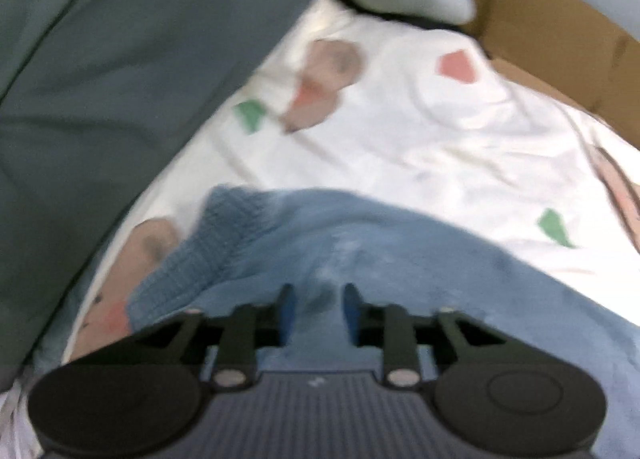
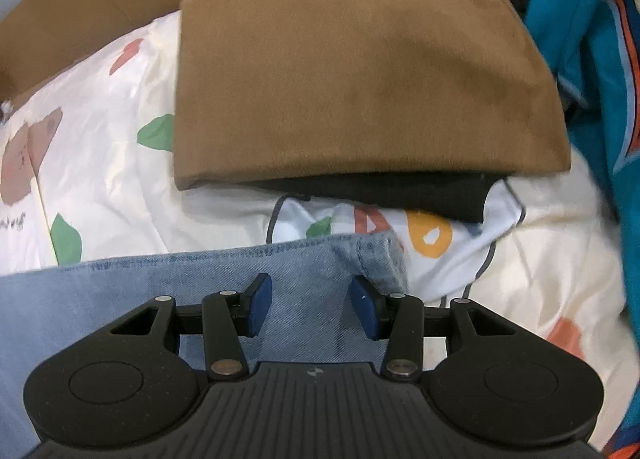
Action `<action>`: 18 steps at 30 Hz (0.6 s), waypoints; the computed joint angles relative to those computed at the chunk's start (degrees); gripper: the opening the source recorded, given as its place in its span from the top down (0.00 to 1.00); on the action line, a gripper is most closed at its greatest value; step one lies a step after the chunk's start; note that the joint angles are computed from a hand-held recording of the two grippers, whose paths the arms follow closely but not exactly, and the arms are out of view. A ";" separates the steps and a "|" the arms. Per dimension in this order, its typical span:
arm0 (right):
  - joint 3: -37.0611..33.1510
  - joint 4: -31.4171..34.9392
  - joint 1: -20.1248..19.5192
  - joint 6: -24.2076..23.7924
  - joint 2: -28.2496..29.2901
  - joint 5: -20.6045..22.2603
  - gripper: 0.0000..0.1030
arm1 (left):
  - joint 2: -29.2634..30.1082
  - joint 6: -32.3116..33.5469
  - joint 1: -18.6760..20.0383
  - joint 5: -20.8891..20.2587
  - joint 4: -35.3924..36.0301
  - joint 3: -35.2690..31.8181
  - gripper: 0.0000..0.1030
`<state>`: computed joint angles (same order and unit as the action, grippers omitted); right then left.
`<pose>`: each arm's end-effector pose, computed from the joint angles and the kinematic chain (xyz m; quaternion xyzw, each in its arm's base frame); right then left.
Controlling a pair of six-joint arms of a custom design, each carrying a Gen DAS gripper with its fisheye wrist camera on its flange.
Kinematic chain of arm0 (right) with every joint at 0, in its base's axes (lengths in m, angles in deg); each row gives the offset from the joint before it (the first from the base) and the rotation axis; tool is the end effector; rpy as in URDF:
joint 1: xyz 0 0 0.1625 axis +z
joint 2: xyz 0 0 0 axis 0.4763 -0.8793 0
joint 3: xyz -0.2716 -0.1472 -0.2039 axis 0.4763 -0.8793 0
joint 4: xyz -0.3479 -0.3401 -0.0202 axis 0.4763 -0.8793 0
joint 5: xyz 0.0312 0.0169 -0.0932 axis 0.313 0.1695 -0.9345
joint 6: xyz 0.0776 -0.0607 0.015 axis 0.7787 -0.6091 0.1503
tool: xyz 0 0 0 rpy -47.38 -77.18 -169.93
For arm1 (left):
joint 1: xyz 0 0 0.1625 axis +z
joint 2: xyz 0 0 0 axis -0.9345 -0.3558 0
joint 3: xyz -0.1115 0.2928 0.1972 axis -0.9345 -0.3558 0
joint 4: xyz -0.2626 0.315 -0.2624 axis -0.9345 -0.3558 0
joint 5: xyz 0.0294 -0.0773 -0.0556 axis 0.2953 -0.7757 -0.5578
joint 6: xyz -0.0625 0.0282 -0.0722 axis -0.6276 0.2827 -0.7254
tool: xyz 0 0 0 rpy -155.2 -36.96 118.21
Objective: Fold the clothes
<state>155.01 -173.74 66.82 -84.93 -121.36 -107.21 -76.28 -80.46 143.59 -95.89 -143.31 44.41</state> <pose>0.1134 -0.5064 0.2406 -0.0139 -0.9072 0.2379 0.3466 0.0822 -0.5060 0.4941 0.0225 0.8660 -0.2710 0.4197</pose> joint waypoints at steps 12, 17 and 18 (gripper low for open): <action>-1.14 -5.82 1.17 -7.83 2.51 -6.92 0.51 | 6.80 3.72 0.89 -3.04 -2.58 -0.34 0.50; -1.57 -6.10 -0.10 -10.29 3.43 -5.66 0.54 | 8.54 4.97 1.98 -2.62 -4.38 -0.37 0.48; -1.73 -6.63 -0.06 -10.96 3.76 -6.17 0.69 | 8.80 5.17 1.98 -2.29 -4.58 -0.38 0.48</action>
